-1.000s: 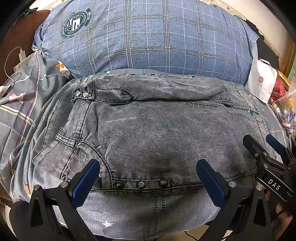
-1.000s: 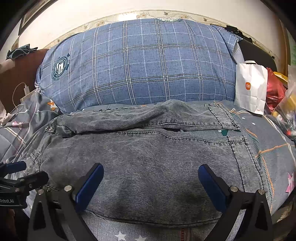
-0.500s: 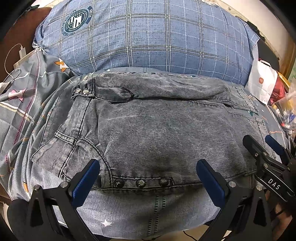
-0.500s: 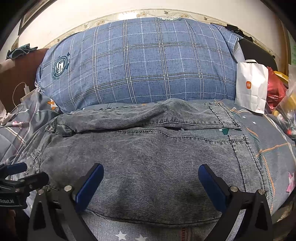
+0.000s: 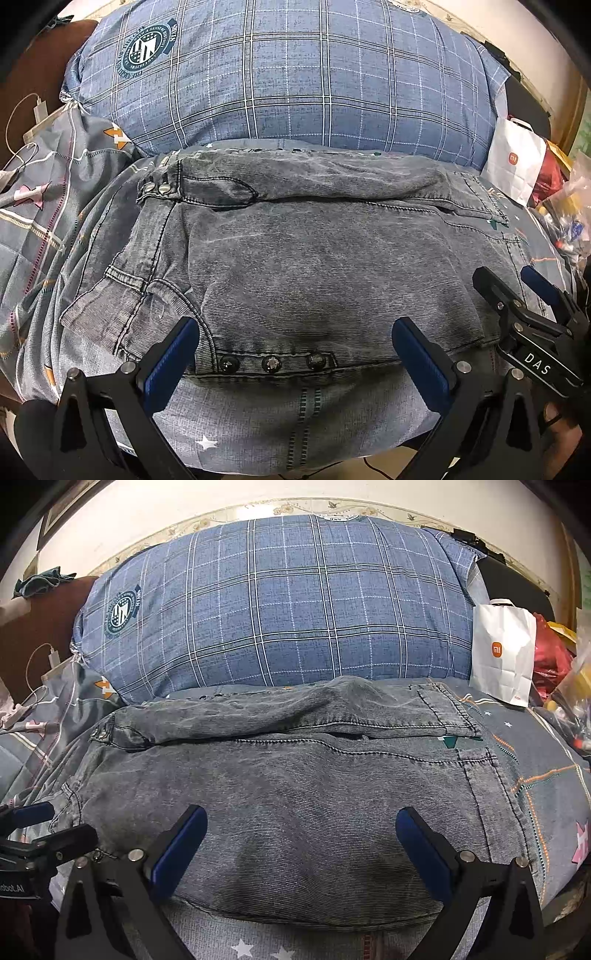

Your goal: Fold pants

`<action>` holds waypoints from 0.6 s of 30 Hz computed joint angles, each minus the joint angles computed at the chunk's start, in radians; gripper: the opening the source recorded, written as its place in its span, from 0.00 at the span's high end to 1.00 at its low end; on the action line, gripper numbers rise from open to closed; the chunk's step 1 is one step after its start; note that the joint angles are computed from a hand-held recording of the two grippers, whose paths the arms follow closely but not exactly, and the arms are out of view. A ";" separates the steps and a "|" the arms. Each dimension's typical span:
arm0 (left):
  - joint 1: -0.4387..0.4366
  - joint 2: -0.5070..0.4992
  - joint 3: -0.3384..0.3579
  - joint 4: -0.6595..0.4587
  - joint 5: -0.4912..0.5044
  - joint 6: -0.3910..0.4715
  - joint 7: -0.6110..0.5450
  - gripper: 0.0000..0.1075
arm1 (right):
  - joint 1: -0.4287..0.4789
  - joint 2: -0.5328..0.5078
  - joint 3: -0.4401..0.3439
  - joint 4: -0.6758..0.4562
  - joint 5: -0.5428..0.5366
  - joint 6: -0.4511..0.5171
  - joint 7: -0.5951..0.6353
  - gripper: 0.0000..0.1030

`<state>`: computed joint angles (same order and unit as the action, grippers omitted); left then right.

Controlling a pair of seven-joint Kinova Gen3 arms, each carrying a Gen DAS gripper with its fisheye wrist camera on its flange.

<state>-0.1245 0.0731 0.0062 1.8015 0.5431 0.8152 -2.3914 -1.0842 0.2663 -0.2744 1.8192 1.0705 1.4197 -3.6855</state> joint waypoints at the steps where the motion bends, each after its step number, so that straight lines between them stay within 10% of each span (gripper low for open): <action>1: 0.009 0.001 -0.015 0.004 0.015 -0.002 -0.014 0.04 | 0.001 0.000 0.000 0.000 0.000 -0.001 0.000 0.00; 12: 0.000 0.012 -0.020 -0.003 0.037 0.015 -0.027 0.04 | -0.003 0.005 0.000 -0.006 -0.002 0.000 0.003 0.00; 18: -0.121 0.107 -0.022 -0.090 0.160 0.216 -0.079 0.04 | 0.023 -0.049 -0.007 0.056 -0.033 -0.074 -0.047 0.00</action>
